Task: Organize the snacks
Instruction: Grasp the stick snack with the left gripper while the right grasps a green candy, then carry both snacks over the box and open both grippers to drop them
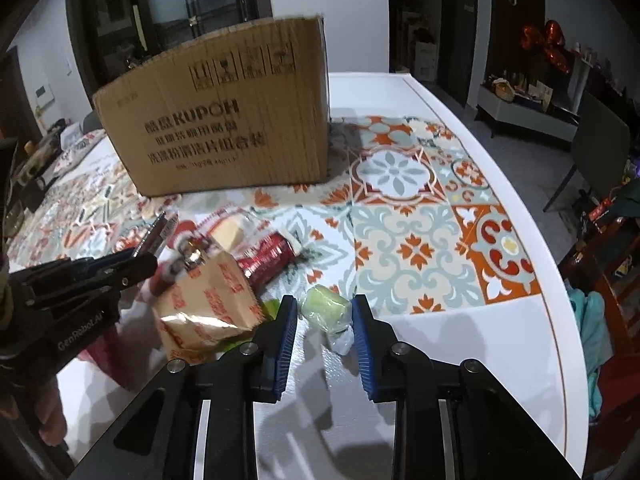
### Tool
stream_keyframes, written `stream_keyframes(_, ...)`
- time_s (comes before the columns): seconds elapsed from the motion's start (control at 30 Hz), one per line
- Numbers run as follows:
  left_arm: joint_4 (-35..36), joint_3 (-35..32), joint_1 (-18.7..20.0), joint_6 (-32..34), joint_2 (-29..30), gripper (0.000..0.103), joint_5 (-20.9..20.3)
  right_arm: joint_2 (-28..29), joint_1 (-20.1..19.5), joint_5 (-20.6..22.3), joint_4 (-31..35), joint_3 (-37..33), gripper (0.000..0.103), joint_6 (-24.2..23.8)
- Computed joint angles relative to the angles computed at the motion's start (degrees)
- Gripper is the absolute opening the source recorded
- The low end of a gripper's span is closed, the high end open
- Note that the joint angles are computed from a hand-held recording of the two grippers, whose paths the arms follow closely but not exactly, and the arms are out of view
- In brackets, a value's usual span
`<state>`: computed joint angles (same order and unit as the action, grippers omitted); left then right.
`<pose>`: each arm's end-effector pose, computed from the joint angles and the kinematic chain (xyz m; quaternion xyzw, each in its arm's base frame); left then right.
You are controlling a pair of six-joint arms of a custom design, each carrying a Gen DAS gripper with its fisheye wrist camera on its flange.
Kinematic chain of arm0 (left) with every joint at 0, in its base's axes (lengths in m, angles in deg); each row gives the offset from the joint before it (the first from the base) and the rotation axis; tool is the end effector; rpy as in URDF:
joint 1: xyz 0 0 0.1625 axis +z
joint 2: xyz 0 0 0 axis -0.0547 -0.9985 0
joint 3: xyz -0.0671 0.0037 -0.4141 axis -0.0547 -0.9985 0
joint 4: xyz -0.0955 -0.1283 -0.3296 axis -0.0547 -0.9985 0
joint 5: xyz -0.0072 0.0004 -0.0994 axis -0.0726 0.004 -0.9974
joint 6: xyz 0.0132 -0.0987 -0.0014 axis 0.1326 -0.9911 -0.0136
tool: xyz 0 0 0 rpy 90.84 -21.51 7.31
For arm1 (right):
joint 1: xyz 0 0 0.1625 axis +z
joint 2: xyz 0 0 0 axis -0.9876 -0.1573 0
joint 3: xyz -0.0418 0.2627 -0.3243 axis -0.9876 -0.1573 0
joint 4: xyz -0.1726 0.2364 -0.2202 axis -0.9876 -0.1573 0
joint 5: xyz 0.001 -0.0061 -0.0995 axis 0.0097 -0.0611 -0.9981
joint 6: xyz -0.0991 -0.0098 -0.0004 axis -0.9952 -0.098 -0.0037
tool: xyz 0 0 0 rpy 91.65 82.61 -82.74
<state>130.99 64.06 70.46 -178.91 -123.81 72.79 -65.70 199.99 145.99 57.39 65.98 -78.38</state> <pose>-0.0568 -0.6030 0.2392 0.3535 0.8841 -0.1845 0.2437 0.3335 -0.5029 -0.0424 -0.0229 -0.8499 0.3816 0.3626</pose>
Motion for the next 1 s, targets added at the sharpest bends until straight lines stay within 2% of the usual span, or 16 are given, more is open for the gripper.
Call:
stream_keyframes(0.53, -2.08, 2.69, -1.6, 1.72, -6.96, 0.017, 5.18, -2.12, 4.22, -1.37, -6.83, -1.8, 0.029, -10.02)
stream_keyframes(0.77, -2.64, 0.7, -2.15, 3.54, -8.77, 0.017, 5.97, -2.13, 5.32, -2.0, -9.23, -4.37, 0.029, -15.67)
stream_keyframes(1.0, 0.52, -6.37, -2.65, 5.09, -7.52, 0.017, 8.22, -2.19, 5.9, -3.61, -11.12, -8.31, 0.029, -21.65)
